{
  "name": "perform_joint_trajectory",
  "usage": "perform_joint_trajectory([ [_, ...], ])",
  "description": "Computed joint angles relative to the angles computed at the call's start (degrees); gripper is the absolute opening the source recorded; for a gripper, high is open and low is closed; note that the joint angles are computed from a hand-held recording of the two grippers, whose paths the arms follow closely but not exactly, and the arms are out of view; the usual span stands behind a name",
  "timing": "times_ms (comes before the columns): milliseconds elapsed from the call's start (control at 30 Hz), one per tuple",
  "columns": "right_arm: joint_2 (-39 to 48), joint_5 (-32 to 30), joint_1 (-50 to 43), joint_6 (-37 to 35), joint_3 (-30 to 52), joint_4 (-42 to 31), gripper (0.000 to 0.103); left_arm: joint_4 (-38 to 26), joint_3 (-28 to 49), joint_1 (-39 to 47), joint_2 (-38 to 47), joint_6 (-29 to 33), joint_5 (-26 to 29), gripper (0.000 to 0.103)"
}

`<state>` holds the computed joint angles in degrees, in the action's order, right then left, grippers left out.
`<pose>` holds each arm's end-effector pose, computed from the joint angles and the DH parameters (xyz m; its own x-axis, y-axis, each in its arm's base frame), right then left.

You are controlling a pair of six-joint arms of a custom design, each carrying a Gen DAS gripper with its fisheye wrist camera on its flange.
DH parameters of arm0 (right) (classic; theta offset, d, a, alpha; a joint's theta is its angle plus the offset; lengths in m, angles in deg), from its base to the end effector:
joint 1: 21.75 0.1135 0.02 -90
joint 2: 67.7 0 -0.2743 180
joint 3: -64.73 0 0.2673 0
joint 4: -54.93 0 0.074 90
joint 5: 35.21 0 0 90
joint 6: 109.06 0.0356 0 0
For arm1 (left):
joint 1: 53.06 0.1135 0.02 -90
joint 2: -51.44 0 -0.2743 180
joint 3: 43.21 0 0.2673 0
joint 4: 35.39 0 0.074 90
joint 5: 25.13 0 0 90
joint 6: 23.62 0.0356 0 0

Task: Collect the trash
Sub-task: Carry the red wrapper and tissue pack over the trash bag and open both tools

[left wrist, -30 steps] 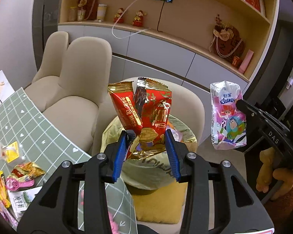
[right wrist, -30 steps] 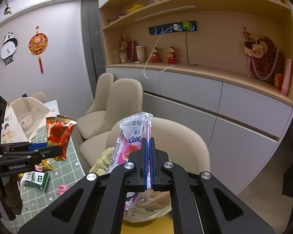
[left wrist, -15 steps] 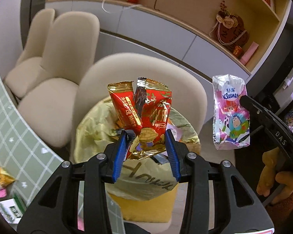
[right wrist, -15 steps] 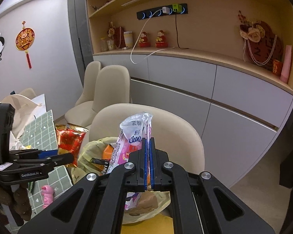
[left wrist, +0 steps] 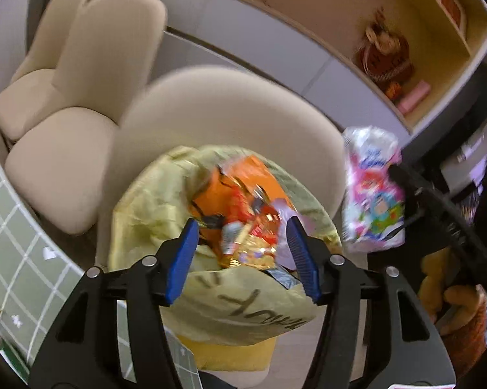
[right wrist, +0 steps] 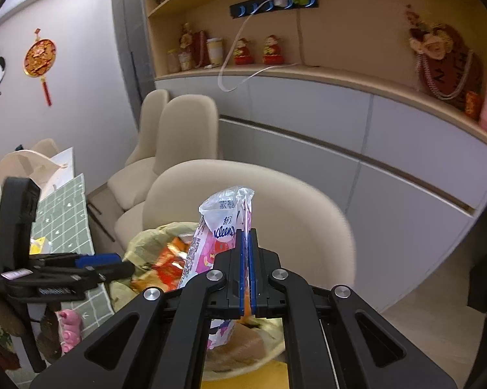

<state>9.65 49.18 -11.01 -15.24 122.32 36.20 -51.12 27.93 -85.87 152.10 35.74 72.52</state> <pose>0.2913 0.0588 0.2227 -0.6275 -0.0515 -0.7769 -0.2193 0.9691 0.1129 0.3170 -0.2100 0.1737 -0.8274 -0.0676 -0.5575 0.2256 0.8691 -0.4401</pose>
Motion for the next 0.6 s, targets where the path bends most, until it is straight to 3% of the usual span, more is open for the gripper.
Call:
perform_joint_trajectory([
  [233,15.51,0.09,7.53,-1.27,6.8,3.32,0.004,-0.86,-7.84,3.67,-10.23,-0.93,-1.51,0.054],
  [333,22.71,0.14,9.68,-3.47,11.06,-0.47,0.004,-2.63,-10.38,5.15,-13.18,-0.83,-2.26,0.054],
  [600,25.86,-0.58,10.65,-5.21,11.01,-3.9,0.004,-4.46,-17.86,9.04,-20.24,-2.03,-3.14,0.054],
])
